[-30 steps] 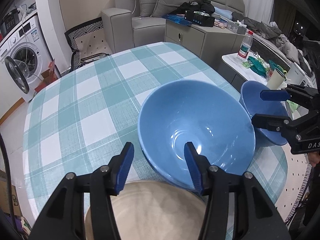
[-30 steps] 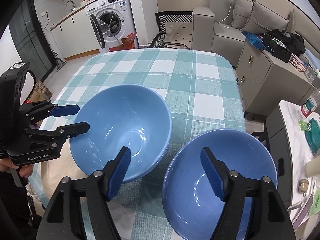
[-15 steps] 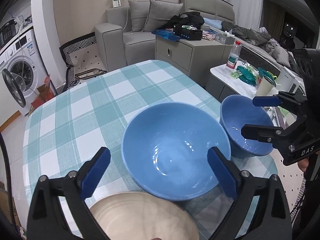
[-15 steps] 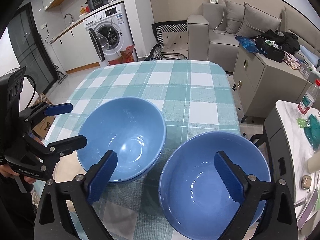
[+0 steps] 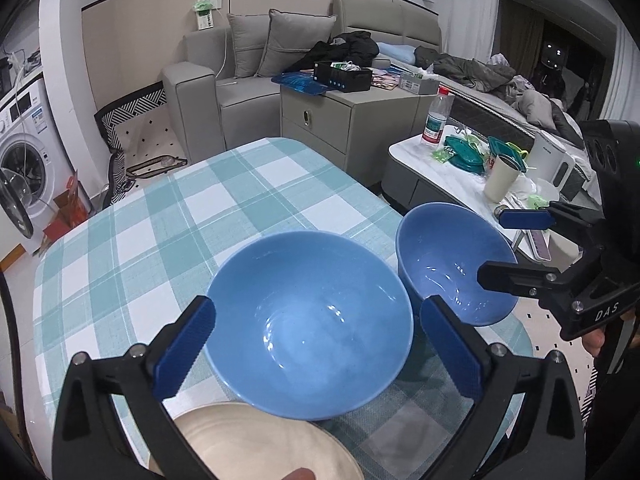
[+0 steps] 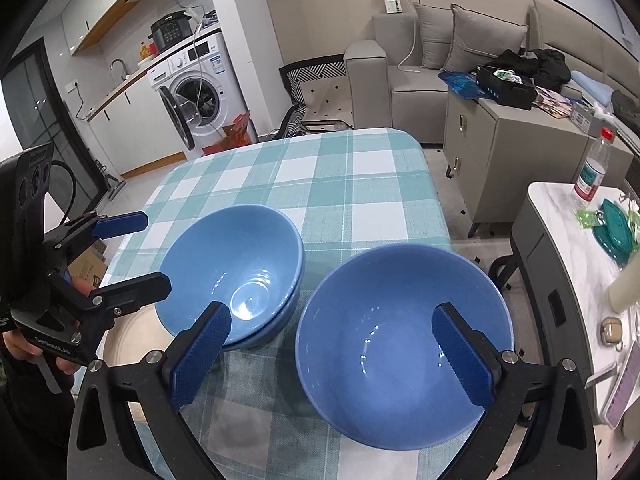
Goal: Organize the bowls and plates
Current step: 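Move both tools toward the remaining large blue bowl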
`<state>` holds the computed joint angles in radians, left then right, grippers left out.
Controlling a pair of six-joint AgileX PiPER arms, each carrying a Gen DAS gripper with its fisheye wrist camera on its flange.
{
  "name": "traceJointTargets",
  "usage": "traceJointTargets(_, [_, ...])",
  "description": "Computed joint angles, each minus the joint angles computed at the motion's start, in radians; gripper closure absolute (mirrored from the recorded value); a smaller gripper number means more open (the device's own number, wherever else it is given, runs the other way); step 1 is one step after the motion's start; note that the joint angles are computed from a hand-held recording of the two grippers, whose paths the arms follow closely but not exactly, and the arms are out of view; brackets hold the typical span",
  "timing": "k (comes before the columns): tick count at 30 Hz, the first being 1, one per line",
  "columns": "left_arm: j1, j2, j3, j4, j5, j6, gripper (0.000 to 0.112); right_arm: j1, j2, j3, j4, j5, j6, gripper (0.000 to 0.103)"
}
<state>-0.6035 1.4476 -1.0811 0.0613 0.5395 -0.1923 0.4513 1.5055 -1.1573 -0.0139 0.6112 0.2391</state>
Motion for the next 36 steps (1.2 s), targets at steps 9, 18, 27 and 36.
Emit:
traceJointTargets(9, [-0.046, 0.041, -0.056, 0.032, 0.014, -0.026, 0.009, -0.017, -0.048, 0.062, -0.053, -0.014, 0.071, 0.001])
traceJointTargets(18, [-0.093, 0.115, -0.134, 0.043, 0.031, -0.026, 0.009, -0.067, -0.119, 0.134, -0.078, -0.019, 0.102, 0.001])
traceJointTargets(27, [-0.111, 0.172, -0.203, 0.008, 0.052, 0.007, 0.009, -0.105, -0.153, 0.164, -0.074, -0.018, 0.092, 0.001])
traceJointTargets(36, [-0.139, 0.227, -0.266, 0.017, 0.072, 0.015, 0.009, -0.124, -0.157, 0.181, -0.082, -0.013, 0.097, 0.001])
